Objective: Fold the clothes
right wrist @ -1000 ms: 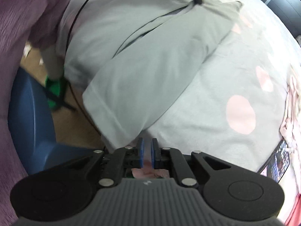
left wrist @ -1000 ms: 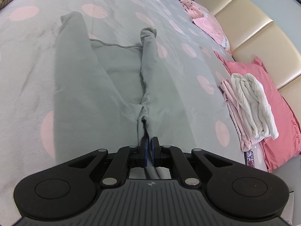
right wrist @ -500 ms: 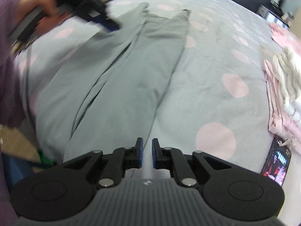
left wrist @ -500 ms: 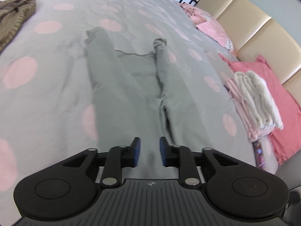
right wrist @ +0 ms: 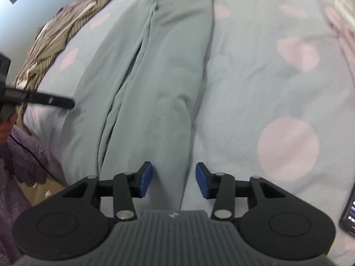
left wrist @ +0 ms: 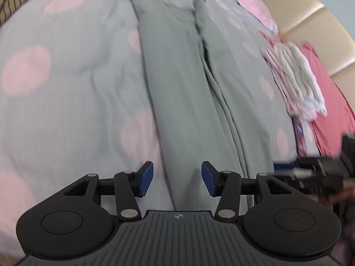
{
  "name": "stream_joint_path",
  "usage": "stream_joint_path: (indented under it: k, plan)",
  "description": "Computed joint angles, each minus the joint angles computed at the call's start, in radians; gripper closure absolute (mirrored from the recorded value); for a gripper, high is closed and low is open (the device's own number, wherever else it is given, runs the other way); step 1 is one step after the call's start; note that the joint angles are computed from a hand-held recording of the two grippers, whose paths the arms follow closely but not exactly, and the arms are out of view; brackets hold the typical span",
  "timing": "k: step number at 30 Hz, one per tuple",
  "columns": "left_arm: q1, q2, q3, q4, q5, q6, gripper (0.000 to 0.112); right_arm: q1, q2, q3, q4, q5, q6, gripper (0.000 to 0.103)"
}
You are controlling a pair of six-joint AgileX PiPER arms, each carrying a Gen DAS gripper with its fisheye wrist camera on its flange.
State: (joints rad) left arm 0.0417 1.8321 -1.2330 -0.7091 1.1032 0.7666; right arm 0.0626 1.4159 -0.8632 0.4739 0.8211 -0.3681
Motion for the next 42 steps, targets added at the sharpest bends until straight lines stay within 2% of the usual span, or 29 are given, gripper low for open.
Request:
stream_joint_path:
  k: [2, 5, 10, 14, 20, 23, 25, 26, 27, 28, 32, 35, 40, 42]
  plan:
    - [0.0, -0.041, 0.067, 0.01, 0.03, 0.025, 0.067, -0.021, 0.023, -0.036, 0.014, 0.072, -0.023, 0.052]
    - [-0.032, -0.102, 0.147, 0.076, 0.034, 0.043, 0.067, -0.052, 0.07, -0.08, 0.042, 0.157, -0.065, 0.052]
    - [-0.124, -0.129, 0.219, 0.208, -0.015, 0.027, 0.067, -0.112, 0.115, -0.114, 0.063, 0.303, -0.135, 0.053]
    - [-0.163, -0.119, 0.247, 0.258, -0.061, 0.011, 0.067, -0.091, 0.124, -0.11, 0.028, 0.358, -0.139, 0.053]
    - [-0.131, -0.079, 0.262, 0.183, -0.102, 0.124, 0.067, -0.064, 0.13, -0.049, -0.014, 0.354, -0.12, 0.053]
    - [-0.142, -0.063, 0.271, 0.168, -0.117, 0.163, 0.067, -0.056, 0.155, -0.001, -0.015, 0.296, -0.103, 0.053]
    - [-0.153, -0.068, 0.282, 0.168, -0.125, 0.189, 0.068, -0.072, 0.173, 0.028, 0.026, 0.262, -0.114, 0.057]
    - [-0.152, -0.068, 0.283, 0.168, -0.12, 0.206, 0.073, -0.082, 0.172, 0.032, 0.041, 0.265, -0.127, 0.066]
    - [-0.151, -0.068, 0.284, 0.169, -0.114, 0.223, 0.081, -0.091, 0.169, 0.032, 0.052, 0.278, -0.143, 0.083]
    - [-0.141, -0.059, 0.272, 0.167, -0.087, 0.235, 0.094, -0.1, 0.166, 0.032, 0.062, 0.291, -0.158, 0.085]
    - [-0.092, -0.031, 0.214, 0.192, 0.02, 0.215, 0.107, -0.111, 0.123, 0.016, 0.026, 0.344, -0.163, 0.092]
    - [-0.049, -0.026, 0.189, 0.214, 0.091, 0.219, 0.108, -0.134, 0.108, 0.021, 0.008, 0.356, -0.155, 0.092]
    - [-0.07, -0.005, 0.185, 0.201, 0.063, 0.203, 0.107, -0.088, 0.11, 0.035, 0.004, 0.317, -0.14, 0.091]
    - [-0.062, 0.004, 0.18, 0.191, 0.07, 0.191, 0.106, -0.077, 0.102, 0.036, 0.002, 0.308, -0.136, 0.077]
